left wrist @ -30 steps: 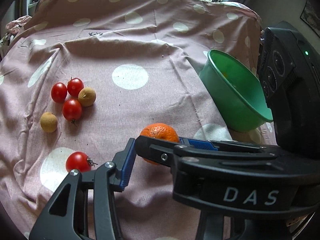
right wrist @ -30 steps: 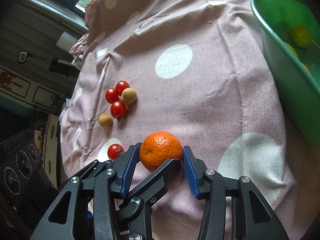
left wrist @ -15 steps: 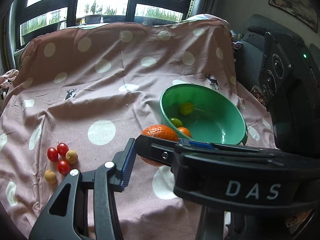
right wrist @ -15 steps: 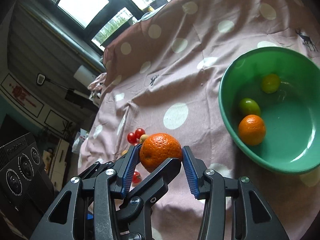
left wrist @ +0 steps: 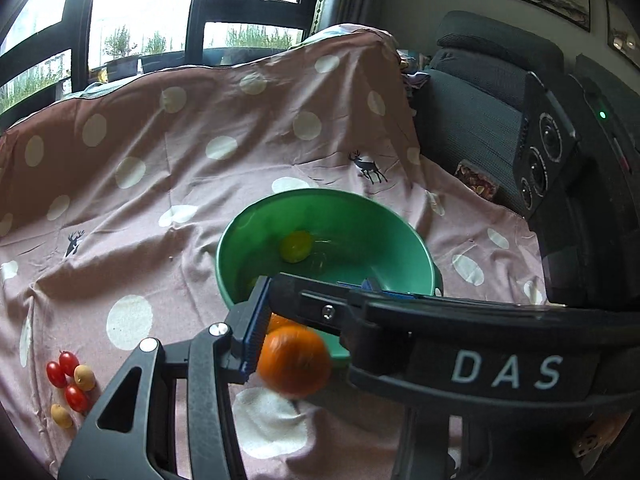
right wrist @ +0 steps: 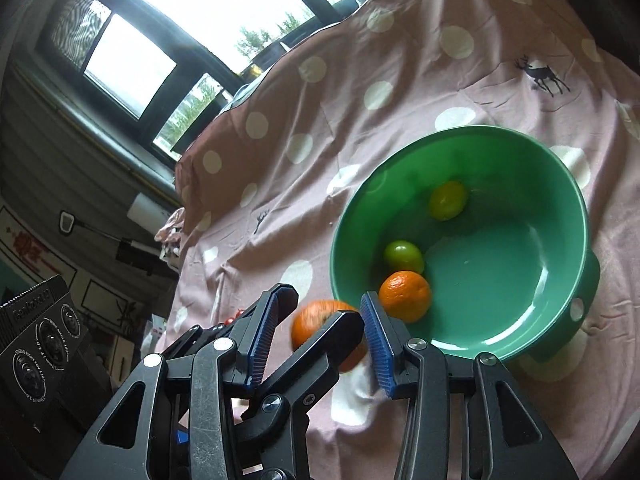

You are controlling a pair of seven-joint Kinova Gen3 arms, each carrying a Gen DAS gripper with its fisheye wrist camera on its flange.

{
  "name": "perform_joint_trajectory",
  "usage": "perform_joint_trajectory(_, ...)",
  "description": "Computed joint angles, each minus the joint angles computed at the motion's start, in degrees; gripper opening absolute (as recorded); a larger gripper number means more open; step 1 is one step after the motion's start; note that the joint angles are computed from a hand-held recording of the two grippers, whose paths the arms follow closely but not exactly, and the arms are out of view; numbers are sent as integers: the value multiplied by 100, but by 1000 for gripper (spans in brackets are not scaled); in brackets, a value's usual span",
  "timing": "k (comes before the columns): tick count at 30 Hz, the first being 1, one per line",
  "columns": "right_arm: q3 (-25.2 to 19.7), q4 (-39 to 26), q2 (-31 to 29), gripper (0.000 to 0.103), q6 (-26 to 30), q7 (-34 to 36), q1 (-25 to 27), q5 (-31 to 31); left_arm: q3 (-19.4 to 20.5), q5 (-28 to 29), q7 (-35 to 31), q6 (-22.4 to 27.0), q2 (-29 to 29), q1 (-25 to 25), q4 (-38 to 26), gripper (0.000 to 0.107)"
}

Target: Organize fruits

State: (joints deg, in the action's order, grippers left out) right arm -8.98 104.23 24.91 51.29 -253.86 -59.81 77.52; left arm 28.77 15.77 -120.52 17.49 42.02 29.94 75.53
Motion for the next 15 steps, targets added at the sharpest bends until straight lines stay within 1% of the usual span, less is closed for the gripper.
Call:
perform_joint_trajectory(2, -7, 82, -48, 44, 130, -121, -40, -74, 26, -12, -36, 99, 121, 61, -169, 44)
perform_joint_trajectory(4, -26, 76, -54, 44, 261, -89, -41, -249, -32, -11, -22, 342, 240, 156, -402, 44)
perform_joint_trajectory(7, -17, 193, -102, 44, 198, -258, 7, -365, -44, 70, -72, 493, 396, 238, -616, 44)
perform_joint_trajectory(10, -24, 283, -131, 44, 150, -406, 51, -458, -215, 190, 90, 944, 526, 356, -940, 43)
perform_joint_trajectory(11, -20, 328, -144, 44, 112, -486, 59, -439, -274, 235, 134, 969, 505, 375, -928, 44)
perform_joint_trajectory(12, -19, 372, -159, 44, 58, -560, 70, -392, -246, 288, 91, 925, 479, 332, -859, 44)
perform_joint_trajectory(14, -19, 487, -192, 44, -59, -745, 82, -152, -222, 370, 18, 711, 348, 246, -602, 45)
perform_joint_trajectory(15, 10, 498, -197, 44, -90, -755, 60, -89, -318, 355, 73, 608, 256, 276, -492, 45)
